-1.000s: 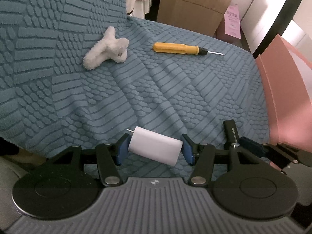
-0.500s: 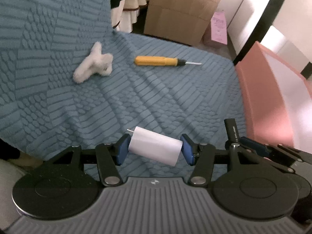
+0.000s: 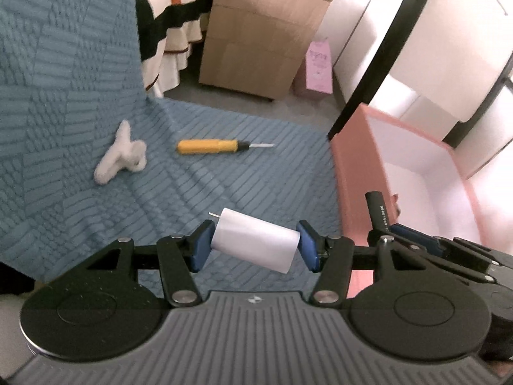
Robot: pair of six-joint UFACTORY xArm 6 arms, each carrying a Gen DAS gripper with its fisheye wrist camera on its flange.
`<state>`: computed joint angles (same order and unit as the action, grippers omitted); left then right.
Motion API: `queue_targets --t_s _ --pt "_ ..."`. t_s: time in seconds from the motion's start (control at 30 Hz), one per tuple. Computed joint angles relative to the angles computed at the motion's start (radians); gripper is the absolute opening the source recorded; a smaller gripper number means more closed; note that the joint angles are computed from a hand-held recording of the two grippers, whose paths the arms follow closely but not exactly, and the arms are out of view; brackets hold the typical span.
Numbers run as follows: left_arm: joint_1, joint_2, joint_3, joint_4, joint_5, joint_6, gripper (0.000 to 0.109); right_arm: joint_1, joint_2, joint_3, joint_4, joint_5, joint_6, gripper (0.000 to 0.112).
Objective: Organize rigid objects
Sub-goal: 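Carry the white charger and black USB stick in both grippers over the pink box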
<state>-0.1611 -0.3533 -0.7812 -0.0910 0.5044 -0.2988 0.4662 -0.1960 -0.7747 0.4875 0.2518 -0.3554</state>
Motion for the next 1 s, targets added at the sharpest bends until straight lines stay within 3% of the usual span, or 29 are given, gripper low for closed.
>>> queue_targets --t_s 0.23,0.63,1.0 --pt "-0.045 0.009 -0.079 -0.005 0.009 0.001 0.062 -0.045 -0.049 -0.028 0.008 0.012 -0.039 0.026" --pt "-0.177 0.147 -0.295 0.048 0.028 -0.049 0.062 -0.139 -0.079 -0.057 0.021 -0.013 -0.115 0.026" --pt "-0.301 0.274 -0.428 0.117 0.026 -0.165 0.062 -0.286 -0.124 -0.016 0.143 0.025 -0.264 0.026"
